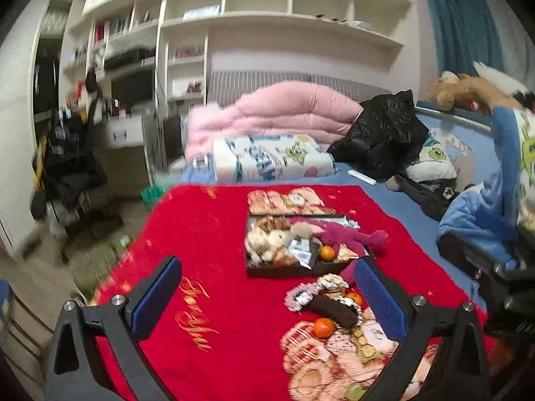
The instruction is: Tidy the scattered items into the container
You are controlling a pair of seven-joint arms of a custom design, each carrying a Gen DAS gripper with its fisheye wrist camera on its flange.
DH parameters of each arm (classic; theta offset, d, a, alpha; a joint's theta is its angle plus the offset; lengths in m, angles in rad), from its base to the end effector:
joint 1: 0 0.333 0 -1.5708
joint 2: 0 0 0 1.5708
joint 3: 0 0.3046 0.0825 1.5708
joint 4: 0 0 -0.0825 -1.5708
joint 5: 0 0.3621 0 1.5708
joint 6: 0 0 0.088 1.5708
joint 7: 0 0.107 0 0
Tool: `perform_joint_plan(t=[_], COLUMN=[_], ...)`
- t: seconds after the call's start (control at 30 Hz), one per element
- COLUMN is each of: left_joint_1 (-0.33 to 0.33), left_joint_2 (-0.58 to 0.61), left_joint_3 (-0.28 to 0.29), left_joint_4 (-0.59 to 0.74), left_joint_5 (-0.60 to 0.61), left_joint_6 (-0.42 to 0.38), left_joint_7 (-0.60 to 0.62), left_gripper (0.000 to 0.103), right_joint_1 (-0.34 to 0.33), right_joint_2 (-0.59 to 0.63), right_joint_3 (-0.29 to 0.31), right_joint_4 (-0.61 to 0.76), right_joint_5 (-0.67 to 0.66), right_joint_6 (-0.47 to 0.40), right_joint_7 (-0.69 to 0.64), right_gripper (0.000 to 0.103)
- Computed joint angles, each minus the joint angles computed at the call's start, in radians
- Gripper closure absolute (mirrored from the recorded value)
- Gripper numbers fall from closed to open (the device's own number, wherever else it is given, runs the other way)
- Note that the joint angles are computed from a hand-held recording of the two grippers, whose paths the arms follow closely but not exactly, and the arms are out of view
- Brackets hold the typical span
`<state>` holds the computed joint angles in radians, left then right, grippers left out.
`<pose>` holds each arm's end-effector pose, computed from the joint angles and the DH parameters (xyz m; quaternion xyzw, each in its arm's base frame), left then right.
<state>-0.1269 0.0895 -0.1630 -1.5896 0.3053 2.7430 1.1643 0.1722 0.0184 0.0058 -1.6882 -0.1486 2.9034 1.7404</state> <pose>0.5865 -0.1815 0.6959 -0.5791 0.6315 -0.4061 0.3178 0.5788 0.1132 0.7109 -0.6201 0.5449 -0.3676 0.4283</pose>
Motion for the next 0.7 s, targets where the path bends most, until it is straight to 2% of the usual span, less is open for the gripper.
perform_joint_plan(t=[0.13, 0.23, 0.33, 0.37, 0.47, 0.53, 0.6, 0.7], left_joint_1=[-0.005, -0.016, -0.047, -0.058, -0.083, -0.088, -0.092, -0.116], left_joint_2=[0.075, 0.154, 0.254, 0.296, 0.416, 0.463, 0.480, 0.465], left_joint_3=[0.011, 0.005, 0.014, 0.019, 0.036, 0.040, 0.055, 0.105], left_joint_4=[0.057, 0.154, 0.308, 0.378, 0.578, 0.652, 0.666, 0.608], left_joint_5=[0.043, 0.045, 0.062, 0.066, 0.052, 0.031, 0.024, 0.079], left_joint_6=[0.009, -0.052, -0.121, -0.143, -0.199, -0.220, -0.228, -0.216], left_joint_7=[-0.020, 0.033, 0.055, 0.060, 0.060, 0.059, 0.036, -0.059], left_gripper=[0.000, 0.000, 0.000, 0.000, 0.000, 0.000, 0.000, 0.000], right_joint_1=[-0.003, -0.004, 0.014, 0.009, -0.009, -0.008, 0.008, 0.008], right_joint_2=[0.046, 0.091, 0.172, 0.213, 0.318, 0.377, 0.411, 0.396], right_joint_3=[-0.009, -0.020, -0.052, -0.050, -0.036, -0.041, -0.067, -0.070], right_joint_4=[0.003, 0.020, 0.115, 0.178, 0.341, 0.433, 0.473, 0.415], right_joint_5=[0.033, 0.055, 0.031, 0.059, 0.139, 0.159, 0.149, 0.168], right_joint_6=[0.038, 0.051, -0.036, -0.092, -0.183, -0.211, -0.194, -0.160], right_joint_7=[-0.043, -0.093, -0.075, -0.086, -0.150, -0.173, -0.153, -0.150], right_gripper=[0.000, 0.000, 0.000, 0.000, 0.000, 0.000, 0.000, 0.000])
